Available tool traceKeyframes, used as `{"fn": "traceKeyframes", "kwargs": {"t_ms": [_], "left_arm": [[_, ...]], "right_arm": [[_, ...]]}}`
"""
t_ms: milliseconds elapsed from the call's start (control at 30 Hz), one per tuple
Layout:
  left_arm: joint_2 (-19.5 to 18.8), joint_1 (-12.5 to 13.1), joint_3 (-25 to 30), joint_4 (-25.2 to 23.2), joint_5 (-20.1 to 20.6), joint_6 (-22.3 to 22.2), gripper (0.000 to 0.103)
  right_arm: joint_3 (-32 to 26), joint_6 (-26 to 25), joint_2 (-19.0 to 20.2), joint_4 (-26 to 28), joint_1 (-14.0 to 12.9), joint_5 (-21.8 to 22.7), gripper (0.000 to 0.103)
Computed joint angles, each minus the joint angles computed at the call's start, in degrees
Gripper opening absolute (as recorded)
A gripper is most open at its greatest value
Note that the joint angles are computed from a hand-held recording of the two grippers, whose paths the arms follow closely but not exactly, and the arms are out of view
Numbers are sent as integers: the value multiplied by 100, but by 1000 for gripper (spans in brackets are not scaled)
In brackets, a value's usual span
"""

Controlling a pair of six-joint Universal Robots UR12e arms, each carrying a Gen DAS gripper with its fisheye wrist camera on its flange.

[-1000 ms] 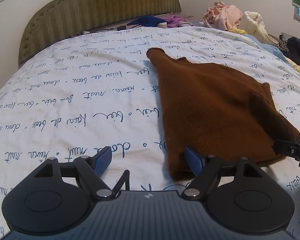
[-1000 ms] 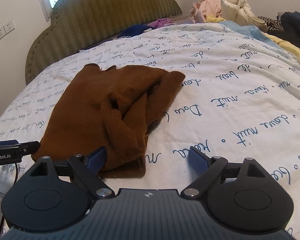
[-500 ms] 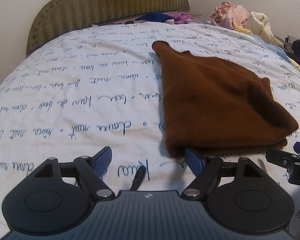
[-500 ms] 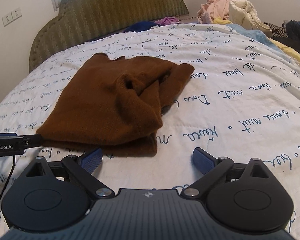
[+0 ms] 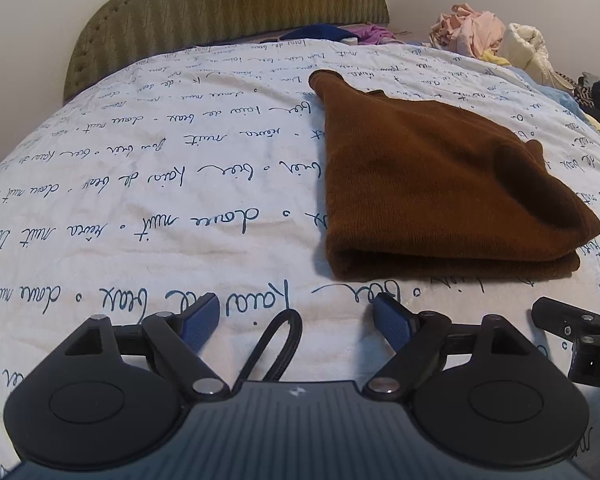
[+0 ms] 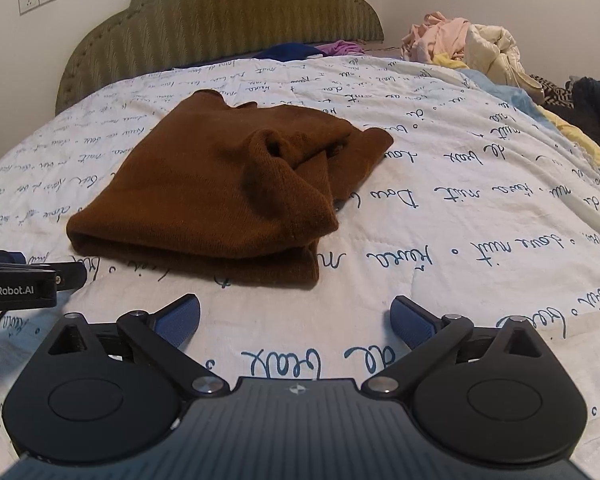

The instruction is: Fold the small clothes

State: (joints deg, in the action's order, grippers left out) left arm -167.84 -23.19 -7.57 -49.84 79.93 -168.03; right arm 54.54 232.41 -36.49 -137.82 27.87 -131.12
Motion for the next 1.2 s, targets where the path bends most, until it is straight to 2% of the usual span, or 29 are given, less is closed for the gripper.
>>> {"fn": "traceKeyframes", "kwargs": {"t_ms": [100,267,433,600,800,1067,1200], "left_arm": [[162,-15,-384,296,69,3,85],[301,-24,-733,587,99,-1,92],[467,-39,-1168,1023,156,20,94],[450,-37,-1176,1088,180,-41,100],[429,-30,-1142,1070,160,-90,102],[485,-20,-1277,1186,126,-97,103],[504,-30,-1334,1274,164,-94,103]], "right_arm": [[5,9,1,35,4,-11,103],[-37,22,37,129,22,-74,103],[-100,12,62,253,37,-139,103],[-91,186,50,313,49,-216,103],[-96,234,64,339,45,-230,103],[-241,189,137,602,70,-407,103],[-359,131,185,968,91,-704,103]]}}
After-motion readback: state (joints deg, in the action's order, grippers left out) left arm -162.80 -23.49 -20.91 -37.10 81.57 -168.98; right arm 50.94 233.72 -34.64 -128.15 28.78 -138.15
